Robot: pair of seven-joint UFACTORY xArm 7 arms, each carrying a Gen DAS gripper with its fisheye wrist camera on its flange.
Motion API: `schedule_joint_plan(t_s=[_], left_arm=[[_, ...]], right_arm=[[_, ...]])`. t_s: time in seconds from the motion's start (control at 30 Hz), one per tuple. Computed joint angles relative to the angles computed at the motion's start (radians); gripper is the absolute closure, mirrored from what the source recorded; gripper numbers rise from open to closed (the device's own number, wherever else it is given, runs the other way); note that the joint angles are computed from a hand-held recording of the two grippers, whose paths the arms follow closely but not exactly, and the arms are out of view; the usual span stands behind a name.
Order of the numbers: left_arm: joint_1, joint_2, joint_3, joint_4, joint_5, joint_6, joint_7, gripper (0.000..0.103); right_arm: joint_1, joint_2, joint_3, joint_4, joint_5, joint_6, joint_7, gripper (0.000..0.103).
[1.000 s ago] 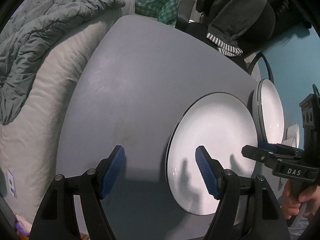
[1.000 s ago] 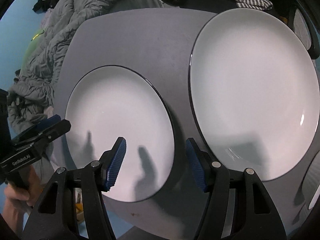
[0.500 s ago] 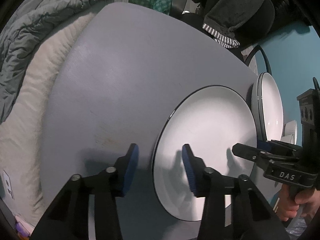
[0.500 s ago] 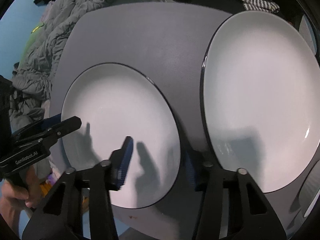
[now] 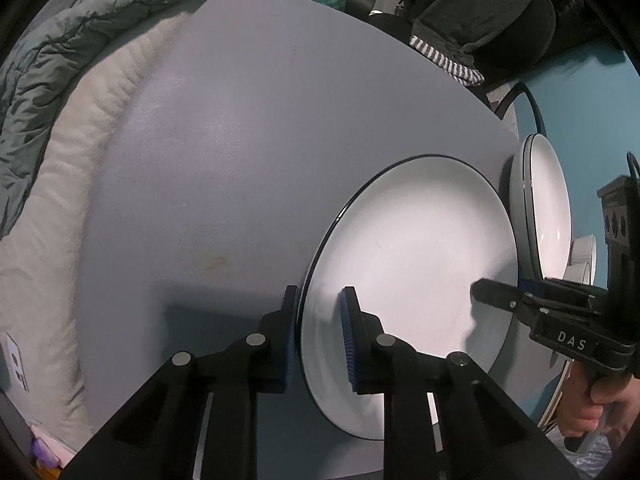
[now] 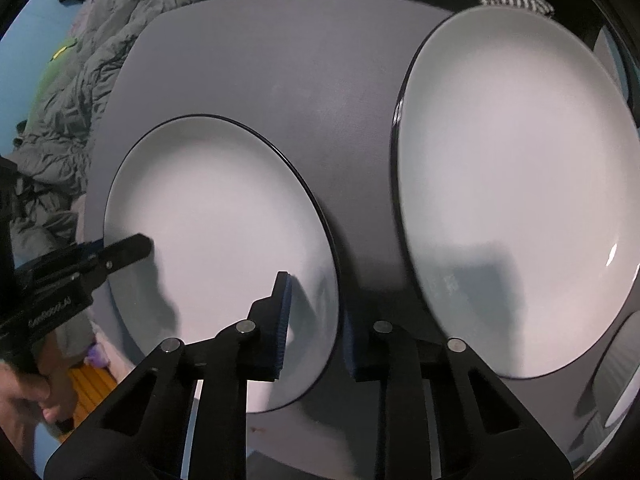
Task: Organize plates and bowls
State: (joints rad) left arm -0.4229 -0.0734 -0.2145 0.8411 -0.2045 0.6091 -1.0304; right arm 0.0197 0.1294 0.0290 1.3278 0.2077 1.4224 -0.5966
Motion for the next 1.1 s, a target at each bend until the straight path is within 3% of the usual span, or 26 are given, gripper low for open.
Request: schedule_joint_plan(t_s=[0.3,1.1], left_arm=[[-0.016,-0.062,0.003,-0.059,-0.073,0.016,0.088,0.084],[-0.037,0.013,-0.022,0.102,-0.006,0.112,-0.017,0.083]], right_arm=[[-0.019,-0.020,-0.010,-0.028,0.058,0.064,-0.016,0.085],[-0.055,-0.020,-0.030,0.032,0.056,0.133,0.005,0.087]])
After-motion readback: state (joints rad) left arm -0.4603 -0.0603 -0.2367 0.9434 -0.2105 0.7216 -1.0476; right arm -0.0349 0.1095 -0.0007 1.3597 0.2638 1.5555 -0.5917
